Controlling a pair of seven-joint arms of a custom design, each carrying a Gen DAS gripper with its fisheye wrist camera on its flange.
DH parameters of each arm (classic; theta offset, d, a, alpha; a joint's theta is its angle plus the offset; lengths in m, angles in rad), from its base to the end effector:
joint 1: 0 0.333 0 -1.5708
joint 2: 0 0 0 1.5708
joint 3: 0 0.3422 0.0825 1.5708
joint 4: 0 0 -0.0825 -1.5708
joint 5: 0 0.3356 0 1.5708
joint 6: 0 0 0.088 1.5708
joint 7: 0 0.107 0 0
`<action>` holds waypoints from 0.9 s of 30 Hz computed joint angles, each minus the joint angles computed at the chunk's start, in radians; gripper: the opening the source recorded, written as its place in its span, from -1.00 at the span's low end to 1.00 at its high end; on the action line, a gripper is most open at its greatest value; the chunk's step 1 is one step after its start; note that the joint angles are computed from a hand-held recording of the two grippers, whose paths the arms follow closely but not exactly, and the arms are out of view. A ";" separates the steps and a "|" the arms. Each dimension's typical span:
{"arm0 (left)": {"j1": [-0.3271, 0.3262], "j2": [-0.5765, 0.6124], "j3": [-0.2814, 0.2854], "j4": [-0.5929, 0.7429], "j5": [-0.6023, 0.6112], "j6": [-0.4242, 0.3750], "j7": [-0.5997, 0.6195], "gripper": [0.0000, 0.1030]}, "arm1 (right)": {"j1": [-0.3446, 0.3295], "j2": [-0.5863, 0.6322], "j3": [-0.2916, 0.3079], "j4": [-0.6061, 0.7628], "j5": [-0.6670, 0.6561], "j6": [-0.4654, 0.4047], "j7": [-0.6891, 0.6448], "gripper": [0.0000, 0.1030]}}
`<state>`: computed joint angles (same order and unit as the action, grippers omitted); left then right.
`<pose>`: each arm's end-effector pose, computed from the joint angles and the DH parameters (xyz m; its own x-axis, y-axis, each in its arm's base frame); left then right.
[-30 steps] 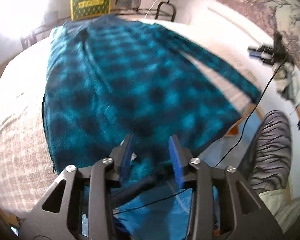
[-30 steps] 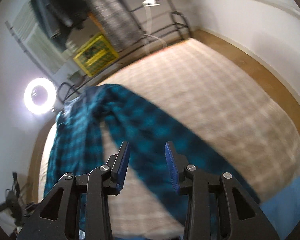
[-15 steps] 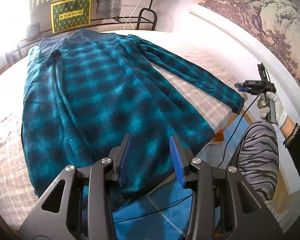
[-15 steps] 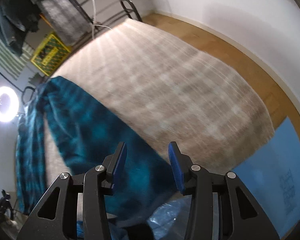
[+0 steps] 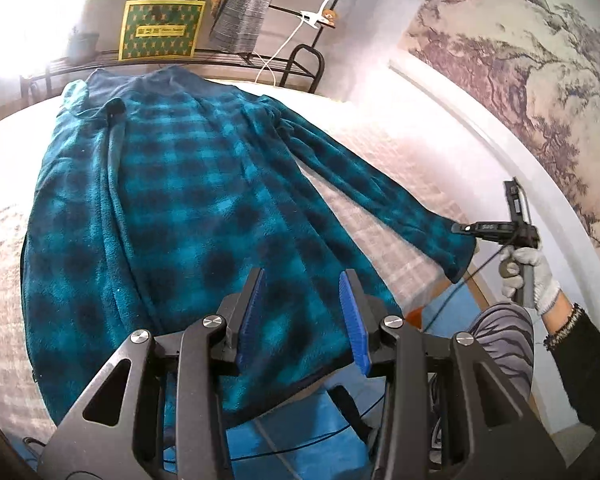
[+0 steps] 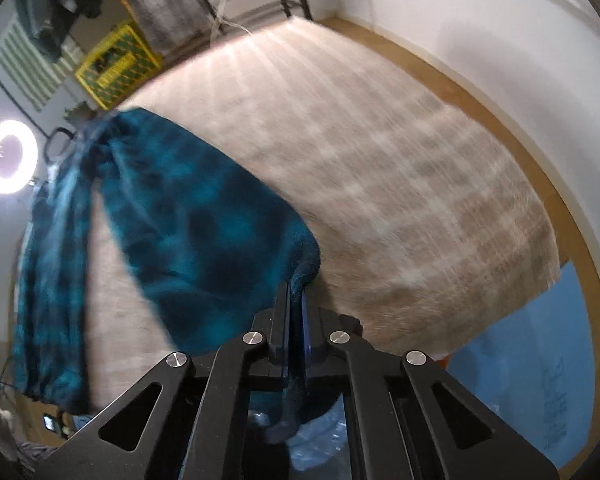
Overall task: Fold large clothes
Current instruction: 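Grasp the shirt edge with the right tool and drag it across the bed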
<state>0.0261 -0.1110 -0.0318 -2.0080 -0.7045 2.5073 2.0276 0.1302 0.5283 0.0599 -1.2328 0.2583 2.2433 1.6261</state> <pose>0.5213 0.0010 0.6139 -0.1531 -0.9144 0.3747 -0.7726 -0.1257 -0.6224 0.7045 0.1304 0.5521 0.0763 -0.9497 -0.3038 -0.9040 0.0627 -0.4230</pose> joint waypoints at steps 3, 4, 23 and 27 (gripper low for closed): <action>0.002 0.002 0.004 0.006 -0.029 0.009 -0.013 -0.25 | -0.006 -0.048 0.041 -0.024 0.063 0.048 -0.046 -0.94; 0.003 0.006 0.005 0.012 -0.042 0.013 -0.022 -0.25 | -0.003 -0.056 0.050 -0.021 0.082 0.053 -0.058 -0.94; 0.072 0.077 0.008 0.034 -0.166 0.012 -0.111 -0.25 | 0.300 0.134 0.167 0.354 0.156 -0.219 -0.374 -0.94; 0.076 0.112 -0.006 0.033 -0.178 -0.020 -0.108 -0.04 | 0.323 0.190 0.155 0.402 0.127 -0.288 -0.392 -0.91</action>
<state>0.1022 0.0014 -0.0376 -1.9748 -0.8830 2.4871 1.9201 0.4535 0.7183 0.2145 -0.8306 0.3851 1.9550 1.2342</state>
